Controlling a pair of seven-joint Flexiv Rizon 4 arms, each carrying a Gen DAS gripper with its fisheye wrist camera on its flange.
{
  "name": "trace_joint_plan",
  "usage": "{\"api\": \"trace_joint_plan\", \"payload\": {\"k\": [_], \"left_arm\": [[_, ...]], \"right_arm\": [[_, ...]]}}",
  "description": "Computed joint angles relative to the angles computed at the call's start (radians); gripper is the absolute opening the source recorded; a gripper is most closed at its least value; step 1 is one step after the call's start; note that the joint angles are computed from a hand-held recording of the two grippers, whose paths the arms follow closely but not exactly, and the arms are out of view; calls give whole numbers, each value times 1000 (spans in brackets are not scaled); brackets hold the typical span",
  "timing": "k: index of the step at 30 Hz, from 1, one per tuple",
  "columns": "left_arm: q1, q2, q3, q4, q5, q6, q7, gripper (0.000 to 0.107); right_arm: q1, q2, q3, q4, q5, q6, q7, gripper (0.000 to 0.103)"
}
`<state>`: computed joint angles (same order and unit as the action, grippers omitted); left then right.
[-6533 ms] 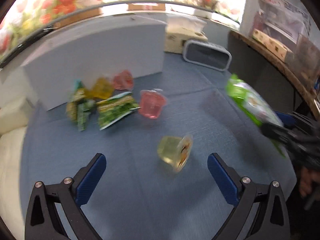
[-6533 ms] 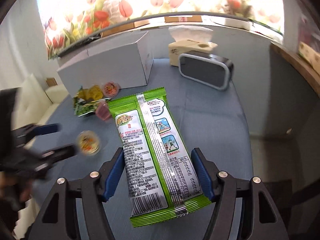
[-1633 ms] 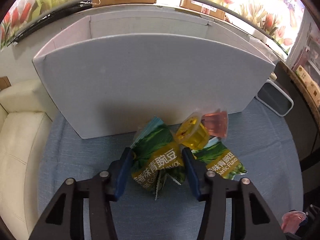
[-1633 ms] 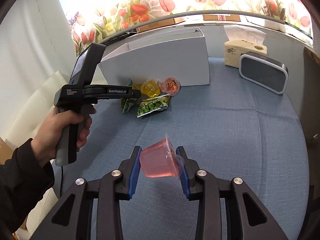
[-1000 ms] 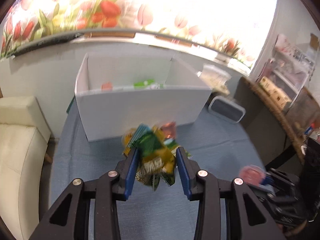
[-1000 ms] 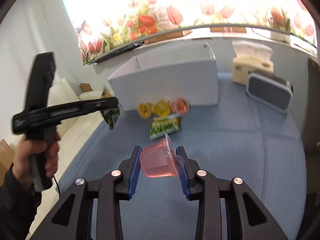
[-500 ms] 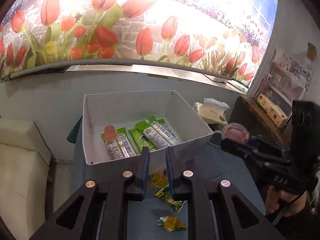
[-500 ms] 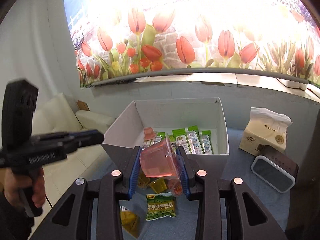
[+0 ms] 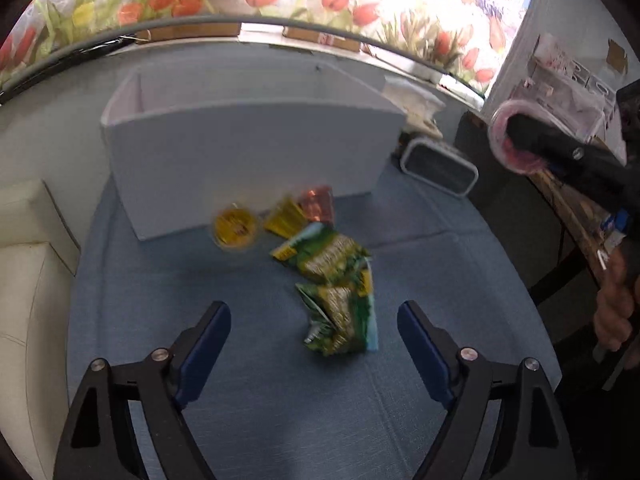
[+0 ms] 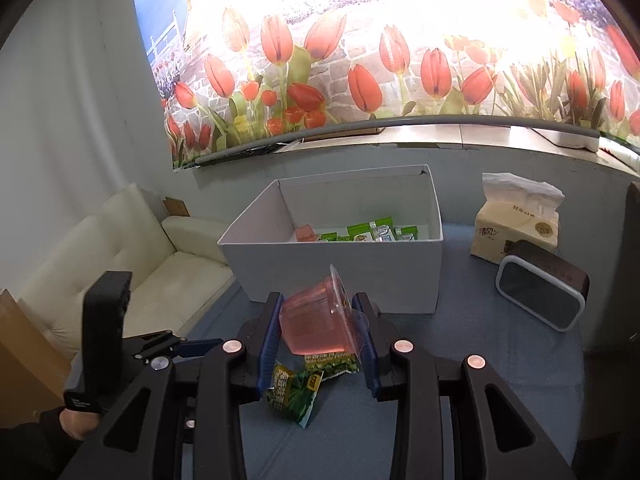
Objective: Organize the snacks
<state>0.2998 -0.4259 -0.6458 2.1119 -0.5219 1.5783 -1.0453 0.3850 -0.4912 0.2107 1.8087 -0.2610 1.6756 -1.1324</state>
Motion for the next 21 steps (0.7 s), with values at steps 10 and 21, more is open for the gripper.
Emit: {"api": "trace_joint_plan", "payload": {"k": [10,21], "left_arm": [[-335,-63,337,-152,106,-99,-103,92],[-463,-106,501,-243,212,-175,-196,55]], "right_arm": [[65,112,-90,224,74,133,67,38],[91,162,-132,336,136,182,81,38]]}}
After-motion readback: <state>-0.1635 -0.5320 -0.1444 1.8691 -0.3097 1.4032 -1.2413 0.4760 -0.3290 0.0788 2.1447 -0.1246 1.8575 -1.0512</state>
